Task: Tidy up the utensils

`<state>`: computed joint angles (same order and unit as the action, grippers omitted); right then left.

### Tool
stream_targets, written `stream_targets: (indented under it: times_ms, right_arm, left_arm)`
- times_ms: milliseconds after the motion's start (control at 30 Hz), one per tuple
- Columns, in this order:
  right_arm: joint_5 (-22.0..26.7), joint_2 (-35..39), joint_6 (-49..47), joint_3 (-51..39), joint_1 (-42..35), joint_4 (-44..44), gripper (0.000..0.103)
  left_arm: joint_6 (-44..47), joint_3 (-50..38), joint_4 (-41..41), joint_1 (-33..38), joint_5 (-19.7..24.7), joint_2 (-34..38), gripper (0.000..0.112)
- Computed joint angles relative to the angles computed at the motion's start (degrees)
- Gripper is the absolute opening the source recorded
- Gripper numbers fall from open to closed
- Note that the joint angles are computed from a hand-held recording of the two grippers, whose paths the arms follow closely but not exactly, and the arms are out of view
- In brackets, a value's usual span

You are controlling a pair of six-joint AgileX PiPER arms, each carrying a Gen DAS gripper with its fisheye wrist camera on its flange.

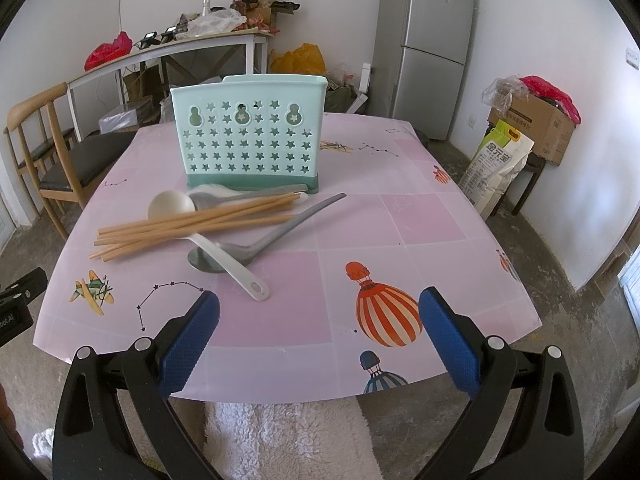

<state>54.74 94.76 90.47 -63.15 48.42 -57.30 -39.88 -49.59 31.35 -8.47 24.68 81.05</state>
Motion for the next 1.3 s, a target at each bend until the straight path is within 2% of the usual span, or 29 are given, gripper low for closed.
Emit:
stream_targets:
  times_ms: [467, 867, 1033, 1200, 1300]
  right_arm:
    - [0.0, 0.4, -0.4, -0.3, -0.2, 0.2, 0.097]
    - [-1.7, -0.1, 0.3, 1.1, -1.9, 0.0, 0.097]
    - [-1.2, -1.4, 4.1, 2.3, -1.5, -4.8, 0.097]
    - [0.9, -3.5, 13.2, 5.8, -0.4, -15.3, 0.097]
    - [0.5, -4.8, 16.0, 7.4, -1.0, -19.4, 0.097]
  left_arm:
    - [0.1, 0.1, 0.0, 0.1, 0.1, -0.1, 0.095]
    - [6.9, 0.0, -5.8, 1.4, -1.1, 1.1, 0.095]
    - [15.4, -0.8, -13.6, 2.0, -2.9, 1.8, 0.095]
    - [19.5, -1.0, -17.8, 1.8, -6.1, 2.4, 0.095]
    - [23.2, -2.0, -21.8, 1.6, -7.6, 3.6, 0.095]
